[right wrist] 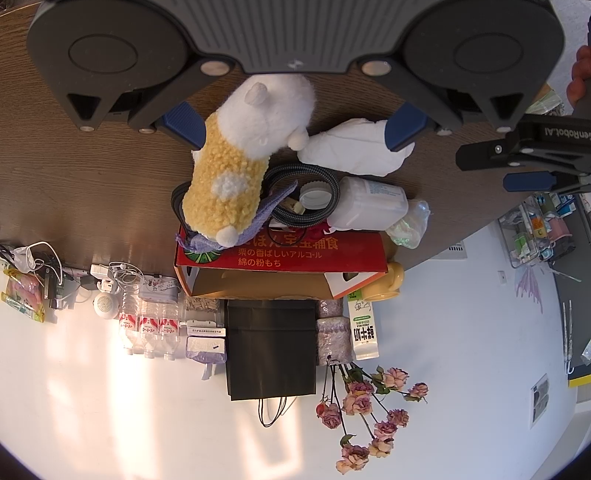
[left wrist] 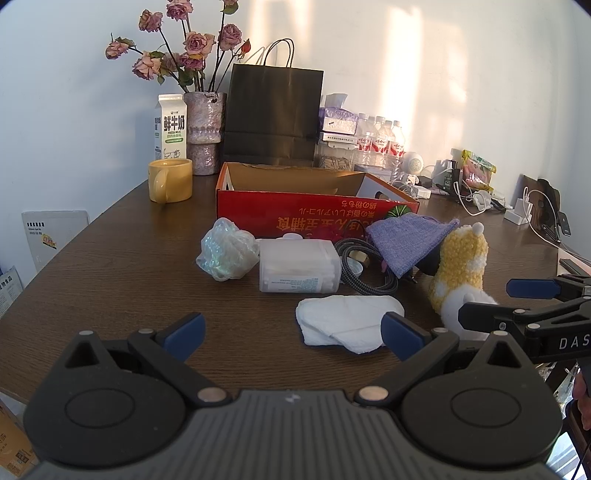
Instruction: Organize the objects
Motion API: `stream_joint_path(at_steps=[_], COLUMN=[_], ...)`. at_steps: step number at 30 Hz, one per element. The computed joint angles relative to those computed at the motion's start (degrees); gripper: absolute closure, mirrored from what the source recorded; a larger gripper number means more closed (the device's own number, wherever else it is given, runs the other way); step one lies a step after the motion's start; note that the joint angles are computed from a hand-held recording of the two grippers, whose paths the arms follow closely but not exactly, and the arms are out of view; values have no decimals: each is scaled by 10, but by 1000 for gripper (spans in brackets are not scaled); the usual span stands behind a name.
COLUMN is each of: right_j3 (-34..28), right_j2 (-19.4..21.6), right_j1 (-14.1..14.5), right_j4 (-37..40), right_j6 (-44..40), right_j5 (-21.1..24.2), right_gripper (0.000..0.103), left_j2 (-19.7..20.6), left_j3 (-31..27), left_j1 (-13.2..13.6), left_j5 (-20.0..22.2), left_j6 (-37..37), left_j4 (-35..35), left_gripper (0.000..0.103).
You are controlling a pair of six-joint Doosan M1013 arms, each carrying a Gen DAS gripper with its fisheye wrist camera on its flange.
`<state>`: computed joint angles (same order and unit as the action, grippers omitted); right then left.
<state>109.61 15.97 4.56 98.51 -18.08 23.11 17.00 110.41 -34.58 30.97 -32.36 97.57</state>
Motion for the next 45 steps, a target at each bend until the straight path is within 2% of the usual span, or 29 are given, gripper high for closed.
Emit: stream_joint_path(at_steps=[27, 35, 45], right_j3=[-2, -17, -45], right_j2=[2, 20, 46], right_j1=[-2, 7, 9], right_j4=[-7, 12, -60], right_j6=[6, -8, 70], right_j5=[0, -27, -46], right_gripper=[0, 0, 0], left_j2=[2, 15, 38], left_j3=[1, -13, -43], left_j1=[0, 8, 22], left_j5=[-3, -16, -49], left_j6=[2, 36, 94], left_j4=[-4, -32, -67], left_gripper=[0, 0, 0])
